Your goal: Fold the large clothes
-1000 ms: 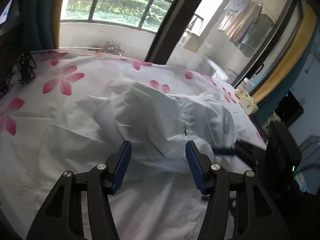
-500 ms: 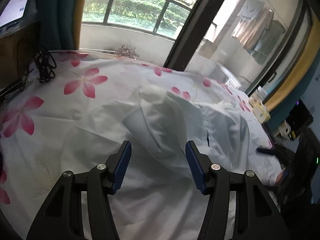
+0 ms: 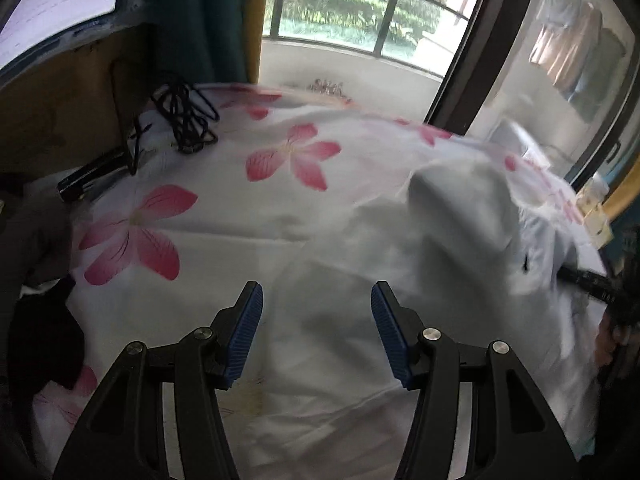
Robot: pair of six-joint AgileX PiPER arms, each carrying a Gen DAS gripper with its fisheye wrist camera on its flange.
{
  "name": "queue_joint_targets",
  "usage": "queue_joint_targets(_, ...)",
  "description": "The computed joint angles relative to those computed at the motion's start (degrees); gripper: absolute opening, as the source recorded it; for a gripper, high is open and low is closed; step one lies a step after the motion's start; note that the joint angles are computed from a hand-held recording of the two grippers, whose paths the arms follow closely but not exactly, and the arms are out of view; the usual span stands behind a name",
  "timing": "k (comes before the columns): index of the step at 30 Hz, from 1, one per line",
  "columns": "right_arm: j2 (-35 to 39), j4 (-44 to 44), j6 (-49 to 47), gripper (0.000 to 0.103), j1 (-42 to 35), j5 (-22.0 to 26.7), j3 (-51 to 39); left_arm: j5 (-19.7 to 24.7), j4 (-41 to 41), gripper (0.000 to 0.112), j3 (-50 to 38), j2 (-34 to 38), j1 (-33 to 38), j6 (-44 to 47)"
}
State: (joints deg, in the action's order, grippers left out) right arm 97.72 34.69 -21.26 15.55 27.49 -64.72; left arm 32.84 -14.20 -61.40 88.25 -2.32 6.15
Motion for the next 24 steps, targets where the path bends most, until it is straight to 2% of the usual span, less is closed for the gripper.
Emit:
queue_joint_targets(2,-0.08,4.50,-4.29,0.013,-1.57,-0.76,1.12,0.10,1.35,0.064,-0.93,1.75,-0.52,0.36)
queue_joint_targets(5,-1.34,6.19,-5.78,0.008,-3.90,-1.47,2.32,0.63,8.54,0.064,-2.77,4.34,-2.05,-4.89)
queue_joint_targets(9,-2.83,2.74,-3.36,0.006,-4.50,-2.97,2.95,0.31,6.50,0.064,-2.56,4.28,-0.59,-3.79)
queue_joint_targets(12,-3.73,-2.95,1.01,0.006,-4.27,-4.43,3.67,-0.62,11.64,0.064,-2.37,4.32,-0.87,-8.27)
queue_joint_targets(16,-4.42,-2.46,-0.01,0.005,-5.34,-4.36,4.78,-0.88,13.92,0.064,-2.80,4.74,-1.00,-9.80)
queue_joint_targets(19,-5.36,-3.48,0.55,0.005,-5.07,-5.44,5.99,-0.51,17.29,0.064,-3.53,4.50,-2.22,-14.23)
queue_joint_targets(24,-8.14,-6.86,3.53,0.005,-5.35,-7.33,8.58,-2.27,5.16,0.064,-2.01,-1.62,-5.69,-6.63)
